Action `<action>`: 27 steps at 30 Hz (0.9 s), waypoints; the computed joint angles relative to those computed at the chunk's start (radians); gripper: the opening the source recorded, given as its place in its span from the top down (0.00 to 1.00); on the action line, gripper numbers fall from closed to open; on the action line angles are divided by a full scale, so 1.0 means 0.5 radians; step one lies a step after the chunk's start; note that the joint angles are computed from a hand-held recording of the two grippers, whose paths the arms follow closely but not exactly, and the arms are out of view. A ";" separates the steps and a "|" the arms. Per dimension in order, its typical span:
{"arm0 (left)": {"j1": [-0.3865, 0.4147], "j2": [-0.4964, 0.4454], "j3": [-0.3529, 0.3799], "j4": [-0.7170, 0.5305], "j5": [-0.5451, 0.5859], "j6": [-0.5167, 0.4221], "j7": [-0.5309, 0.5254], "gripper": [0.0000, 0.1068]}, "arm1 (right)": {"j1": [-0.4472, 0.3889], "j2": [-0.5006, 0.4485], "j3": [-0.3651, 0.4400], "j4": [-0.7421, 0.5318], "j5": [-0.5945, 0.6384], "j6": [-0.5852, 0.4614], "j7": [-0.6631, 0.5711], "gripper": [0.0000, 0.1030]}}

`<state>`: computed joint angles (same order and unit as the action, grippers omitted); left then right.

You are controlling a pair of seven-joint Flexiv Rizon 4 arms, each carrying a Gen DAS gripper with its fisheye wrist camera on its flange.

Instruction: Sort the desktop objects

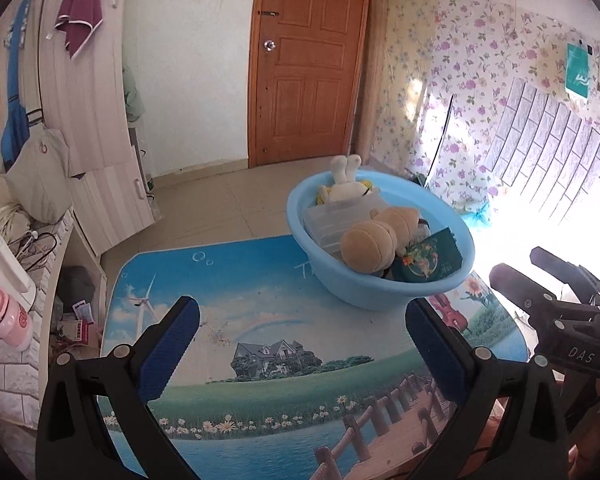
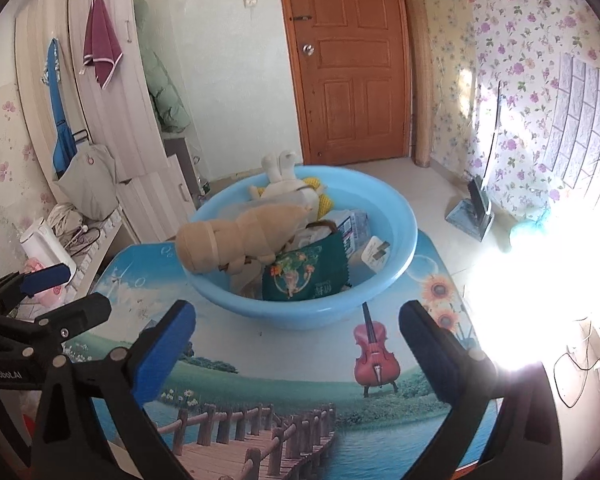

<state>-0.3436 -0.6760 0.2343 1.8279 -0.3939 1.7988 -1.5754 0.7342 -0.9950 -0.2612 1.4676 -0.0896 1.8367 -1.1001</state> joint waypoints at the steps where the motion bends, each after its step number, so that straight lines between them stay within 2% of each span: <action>1: 0.063 0.027 -0.070 0.027 0.032 0.042 0.003 0.04 | 0.051 -0.003 -0.066 0.026 0.045 0.080 -0.001 0.00; 2: 0.112 0.049 -0.124 0.051 0.059 0.078 0.008 0.04 | 0.092 -0.004 -0.114 0.039 0.086 0.121 -0.015 0.00; 4: 0.085 0.055 -0.101 0.064 0.050 0.111 0.028 0.04 | 0.136 -0.004 -0.162 0.045 0.152 0.149 -0.047 0.00; 7: -0.026 0.029 0.005 0.052 -0.017 0.093 0.079 0.04 | 0.070 0.011 -0.054 0.017 0.142 0.126 -0.081 0.00; 10: -0.204 -0.025 0.204 -0.006 -0.118 -0.110 0.097 0.04 | 0.046 0.012 -0.015 0.000 0.119 0.024 -0.071 0.00; 12: -0.255 -0.045 0.280 -0.024 -0.095 -0.195 0.048 0.04 | 0.027 0.021 0.017 0.001 0.067 -0.065 -0.051 0.00; 18: -0.224 -0.034 0.274 -0.028 0.058 -0.219 -0.061 0.04 | -0.014 0.025 0.060 0.031 -0.053 -0.106 0.003 0.00; 27: -0.217 -0.023 0.293 -0.053 0.217 -0.243 -0.181 0.04 | -0.026 0.035 0.055 0.055 -0.085 -0.089 0.065 0.00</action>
<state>-0.4519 -0.6874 0.3809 1.8012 -0.2855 1.6775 -1.6658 0.7213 -0.9776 -0.2338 1.4950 -0.1320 1.7924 -1.0678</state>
